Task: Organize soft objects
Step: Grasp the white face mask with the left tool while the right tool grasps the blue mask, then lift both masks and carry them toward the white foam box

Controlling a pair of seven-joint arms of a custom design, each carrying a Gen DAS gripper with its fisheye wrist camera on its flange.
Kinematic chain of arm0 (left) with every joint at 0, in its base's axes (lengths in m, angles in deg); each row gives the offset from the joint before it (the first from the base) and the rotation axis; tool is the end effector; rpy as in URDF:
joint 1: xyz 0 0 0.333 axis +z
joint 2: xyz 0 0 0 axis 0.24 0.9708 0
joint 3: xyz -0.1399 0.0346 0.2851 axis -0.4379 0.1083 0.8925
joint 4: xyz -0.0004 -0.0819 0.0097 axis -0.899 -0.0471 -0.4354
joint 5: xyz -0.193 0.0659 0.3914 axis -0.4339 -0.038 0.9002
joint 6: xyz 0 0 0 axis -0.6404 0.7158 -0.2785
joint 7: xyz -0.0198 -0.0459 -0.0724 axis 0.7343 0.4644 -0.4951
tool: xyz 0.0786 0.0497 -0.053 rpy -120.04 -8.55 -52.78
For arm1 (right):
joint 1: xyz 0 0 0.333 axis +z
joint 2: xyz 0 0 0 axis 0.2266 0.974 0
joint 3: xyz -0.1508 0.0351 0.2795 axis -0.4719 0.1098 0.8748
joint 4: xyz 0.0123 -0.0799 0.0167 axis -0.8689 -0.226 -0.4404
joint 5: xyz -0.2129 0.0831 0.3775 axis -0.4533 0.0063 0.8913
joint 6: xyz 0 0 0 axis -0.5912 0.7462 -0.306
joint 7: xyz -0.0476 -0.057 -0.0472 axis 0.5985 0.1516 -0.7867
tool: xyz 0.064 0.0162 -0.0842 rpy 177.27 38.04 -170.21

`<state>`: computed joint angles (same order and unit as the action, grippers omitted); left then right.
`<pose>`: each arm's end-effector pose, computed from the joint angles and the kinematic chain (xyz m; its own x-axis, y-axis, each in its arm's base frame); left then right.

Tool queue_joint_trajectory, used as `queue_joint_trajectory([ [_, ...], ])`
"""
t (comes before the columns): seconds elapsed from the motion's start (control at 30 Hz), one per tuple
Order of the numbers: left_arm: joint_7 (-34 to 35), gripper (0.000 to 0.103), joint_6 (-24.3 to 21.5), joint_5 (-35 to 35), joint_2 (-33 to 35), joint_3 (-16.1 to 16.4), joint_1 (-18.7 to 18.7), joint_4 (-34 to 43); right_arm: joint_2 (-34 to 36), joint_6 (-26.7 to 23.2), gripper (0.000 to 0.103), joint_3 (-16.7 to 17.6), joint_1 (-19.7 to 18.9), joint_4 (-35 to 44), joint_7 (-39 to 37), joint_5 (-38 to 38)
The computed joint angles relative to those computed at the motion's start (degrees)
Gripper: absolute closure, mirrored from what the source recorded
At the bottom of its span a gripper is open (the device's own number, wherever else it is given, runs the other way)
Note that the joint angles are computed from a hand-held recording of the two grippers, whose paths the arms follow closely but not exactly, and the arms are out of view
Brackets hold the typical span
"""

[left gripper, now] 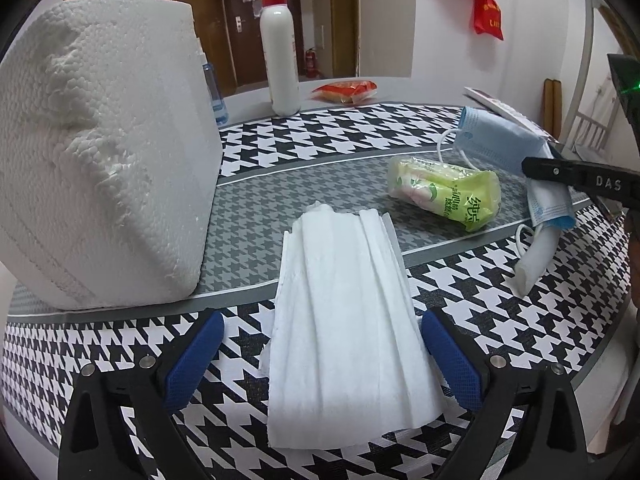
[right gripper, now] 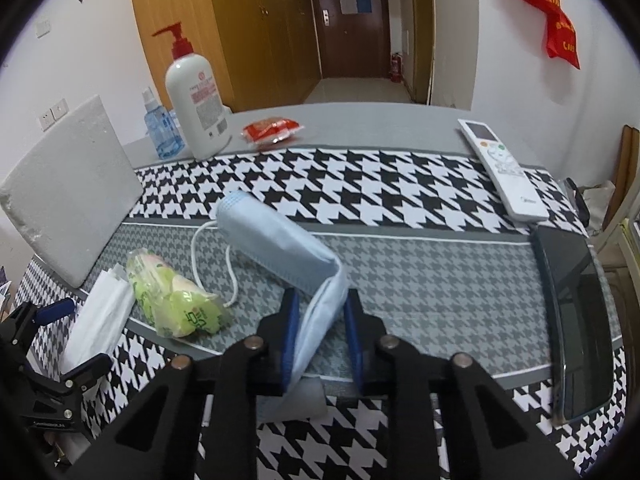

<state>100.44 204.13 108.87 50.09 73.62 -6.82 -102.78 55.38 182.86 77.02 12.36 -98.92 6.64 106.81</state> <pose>0.6113 -0.3001 0.2822 -0.0938 -0.9948 -0.0395 -0.7627 0.0973 -0.6393 0.7152 0.0764 0.3137 0.3198 -0.9387 -0.1289 -0.7234 -0.1540 -0.6730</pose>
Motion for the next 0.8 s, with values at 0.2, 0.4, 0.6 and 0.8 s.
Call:
queue_joint_trajectory([
  [0.2,-0.6,0.004,-0.6,0.9,-0.1,0.2,-0.2,0.0,-1.9,1.7,0.078,5.3,-4.5,-1.2,-8.5,10.5],
  [0.4,0.7,0.009,0.4,-0.5,-0.2,-0.7,0.7,-0.3,-4.8,1.4,0.078,5.7,-4.5,-2.7,-17.8,20.0],
  [0.6,5.5,0.039,4.0,-4.3,-0.6,-1.2,1.3,-1.3,-6.4,0.4,0.079,3.3,-2.4,-3.1,-23.3,26.3],
  [0.8,6.7,0.085,4.3,-5.1,-0.8,-0.1,0.2,-1.3,-7.0,-0.8,0.085,-0.5,0.9,-3.5,-24.2,28.4],
])
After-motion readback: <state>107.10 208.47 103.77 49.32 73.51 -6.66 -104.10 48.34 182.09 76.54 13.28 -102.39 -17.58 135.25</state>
